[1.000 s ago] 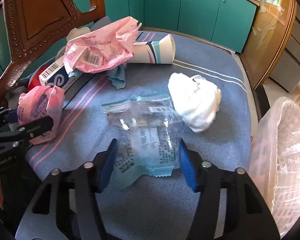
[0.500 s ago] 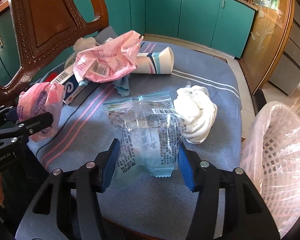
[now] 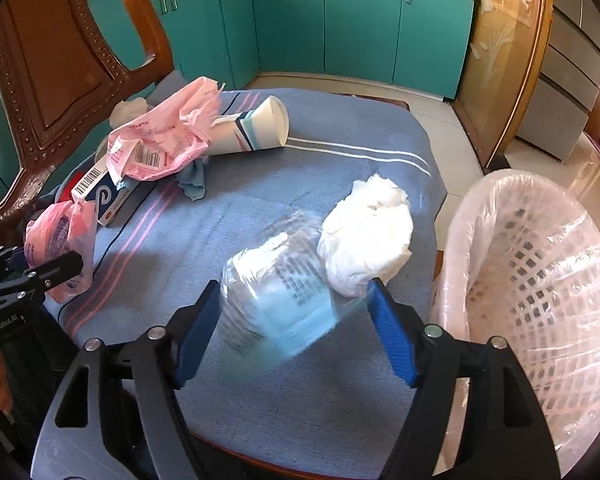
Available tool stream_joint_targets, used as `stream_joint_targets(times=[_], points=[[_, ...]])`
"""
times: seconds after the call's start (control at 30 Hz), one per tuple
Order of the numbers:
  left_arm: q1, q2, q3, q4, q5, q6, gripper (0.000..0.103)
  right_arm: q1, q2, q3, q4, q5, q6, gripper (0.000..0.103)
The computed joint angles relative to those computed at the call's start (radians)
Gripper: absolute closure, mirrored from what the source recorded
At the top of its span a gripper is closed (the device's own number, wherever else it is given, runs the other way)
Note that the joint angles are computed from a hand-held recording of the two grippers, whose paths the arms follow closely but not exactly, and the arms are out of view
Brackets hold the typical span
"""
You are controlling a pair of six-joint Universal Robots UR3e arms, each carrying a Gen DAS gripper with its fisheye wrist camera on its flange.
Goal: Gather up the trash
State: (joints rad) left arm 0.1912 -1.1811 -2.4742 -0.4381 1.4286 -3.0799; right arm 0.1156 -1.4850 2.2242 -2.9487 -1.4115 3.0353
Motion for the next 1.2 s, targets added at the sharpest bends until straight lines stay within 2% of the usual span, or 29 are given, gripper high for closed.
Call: stream_joint_targets(times=[0.17, 0.3, 0.43, 0.47, 0.5, 0.53, 0.63, 0.7, 0.8, 0.97, 1.07, 1.2], points=[[-0.009, -0.042, 0.010, 0.024, 0.009, -0.007, 0.039, 0.023, 0.027, -0.016, -0.015, -0.042, 0.001, 0.029], [-0.010, -0.099, 0.022, 0.050, 0.007, -0.008, 0.038, 0.044, 0.052, -0.035, -0.023, -0.073, -0.014, 0.017], [-0.012, -0.139, 0.030, 0.077, -0.001, -0.008, 0.038, 0.053, 0.087, -0.059, -0.013, -0.058, -0.037, 0.016], [-0.018, -0.148, 0.032, 0.084, 0.005, -0.009, 0.041, 0.054, 0.088, -0.060, -0.011, -0.044, -0.040, 0.017], [-0.021, -0.153, 0.031, 0.091, 0.009, -0.008, 0.045, 0.057, 0.090, -0.061, -0.013, -0.034, -0.044, 0.021], [-0.024, -0.158, 0.031, 0.095, 0.013, -0.007, 0.047, 0.063, 0.093, -0.064, -0.009, -0.029, -0.052, 0.033], [-0.018, -0.147, 0.022, 0.100, 0.001, -0.003, 0.051, 0.071, 0.088, -0.072, 0.014, -0.002, -0.065, 0.053], [-0.011, -0.127, 0.016, 0.094, -0.005, -0.002, 0.055, 0.066, 0.076, -0.065, 0.012, 0.018, -0.063, 0.056], [0.008, -0.070, 0.010, 0.060, -0.021, -0.002, 0.056, 0.056, 0.041, -0.045, 0.004, 0.041, -0.058, 0.057], [0.009, 0.020, 0.049, -0.017, -0.046, -0.013, 0.056, -0.016, -0.121, 0.011, 0.036, 0.101, -0.078, 0.057], [-0.017, 0.035, 0.081, -0.033, -0.063, -0.019, 0.056, -0.132, -0.277, 0.069, 0.081, 0.163, -0.105, 0.057], [-0.069, -0.009, 0.140, -0.035, -0.100, -0.051, 0.056, -0.361, -0.502, 0.147, 0.187, 0.239, -0.162, 0.057]])
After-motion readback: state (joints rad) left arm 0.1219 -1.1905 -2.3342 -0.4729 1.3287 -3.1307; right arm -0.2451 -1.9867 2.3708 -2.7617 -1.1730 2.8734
